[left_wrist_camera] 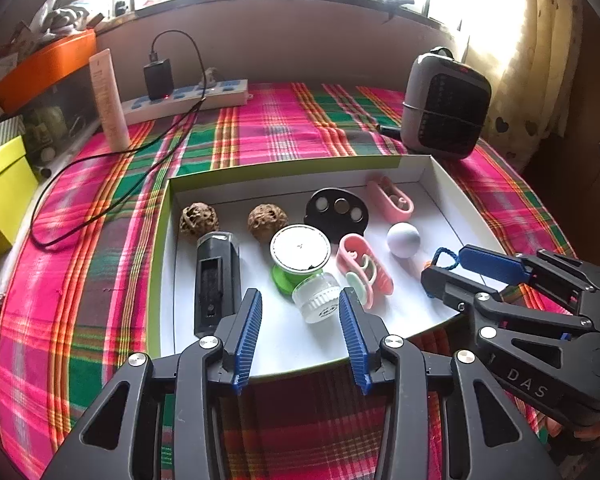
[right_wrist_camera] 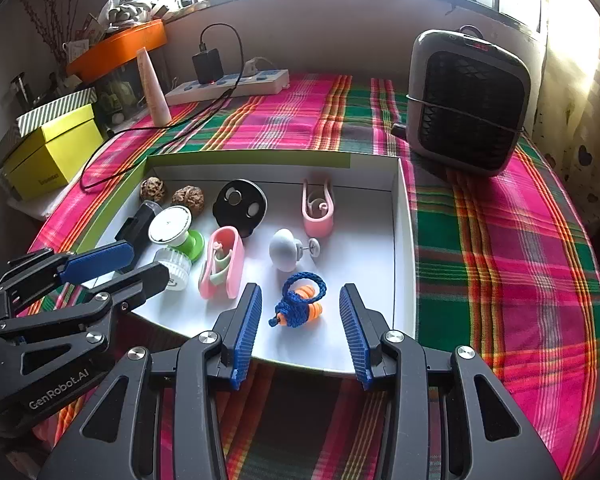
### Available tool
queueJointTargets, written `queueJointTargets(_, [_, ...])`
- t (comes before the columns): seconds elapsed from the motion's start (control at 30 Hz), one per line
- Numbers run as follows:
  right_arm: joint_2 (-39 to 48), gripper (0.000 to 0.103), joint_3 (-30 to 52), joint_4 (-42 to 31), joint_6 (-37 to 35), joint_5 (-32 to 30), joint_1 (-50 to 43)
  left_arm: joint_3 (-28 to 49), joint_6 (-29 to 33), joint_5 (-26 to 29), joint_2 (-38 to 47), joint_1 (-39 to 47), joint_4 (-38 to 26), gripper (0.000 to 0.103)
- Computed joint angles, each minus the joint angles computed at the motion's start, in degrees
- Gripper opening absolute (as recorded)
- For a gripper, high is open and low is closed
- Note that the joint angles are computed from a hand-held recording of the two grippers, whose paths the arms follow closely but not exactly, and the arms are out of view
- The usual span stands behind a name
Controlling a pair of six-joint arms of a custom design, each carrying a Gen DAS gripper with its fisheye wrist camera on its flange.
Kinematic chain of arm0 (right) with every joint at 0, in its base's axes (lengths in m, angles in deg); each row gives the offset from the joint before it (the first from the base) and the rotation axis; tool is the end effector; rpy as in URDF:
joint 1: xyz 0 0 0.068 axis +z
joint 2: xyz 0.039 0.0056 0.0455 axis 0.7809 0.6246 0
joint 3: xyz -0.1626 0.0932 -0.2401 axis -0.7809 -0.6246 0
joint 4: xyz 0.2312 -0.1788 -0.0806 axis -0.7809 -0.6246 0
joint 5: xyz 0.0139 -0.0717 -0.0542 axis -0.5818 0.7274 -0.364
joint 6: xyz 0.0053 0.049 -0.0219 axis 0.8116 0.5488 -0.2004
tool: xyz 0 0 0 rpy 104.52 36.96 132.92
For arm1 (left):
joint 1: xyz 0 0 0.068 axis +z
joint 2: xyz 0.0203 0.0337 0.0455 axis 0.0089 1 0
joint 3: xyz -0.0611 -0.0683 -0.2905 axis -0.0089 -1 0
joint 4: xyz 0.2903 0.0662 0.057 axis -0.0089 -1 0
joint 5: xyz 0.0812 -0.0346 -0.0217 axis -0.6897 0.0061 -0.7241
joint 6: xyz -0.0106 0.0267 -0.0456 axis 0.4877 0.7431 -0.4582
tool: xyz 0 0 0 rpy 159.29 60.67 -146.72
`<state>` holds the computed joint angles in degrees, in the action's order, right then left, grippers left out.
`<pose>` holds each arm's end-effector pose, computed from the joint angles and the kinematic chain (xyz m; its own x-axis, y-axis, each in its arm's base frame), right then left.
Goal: Organize objects
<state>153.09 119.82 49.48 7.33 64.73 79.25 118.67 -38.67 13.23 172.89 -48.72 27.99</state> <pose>0.2846 0.1598 0.0971 -0.6052 -0.4877 -0.6292 -0.6756 0.7327 0.0819 0.2083 -0.2102 0.1108 -0.7154 -0.2850 -0.6380 -0.3223 0.9447 -0.0605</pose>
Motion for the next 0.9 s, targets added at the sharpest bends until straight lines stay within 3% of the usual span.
queueJointTargets(0.53, [-4.33,0.042,-3.84,2.10,0.59,0.89,0.94,1.65,-5.46,-3.29,0.14,-3.53,-5.36,0.040])
queueJointTargets(0.9, [-10.90,0.042,-9.37,3.85,1.90,1.72,1.25,3.19,-13.59,-7.24,-0.48,-9.05,-12.95,0.040])
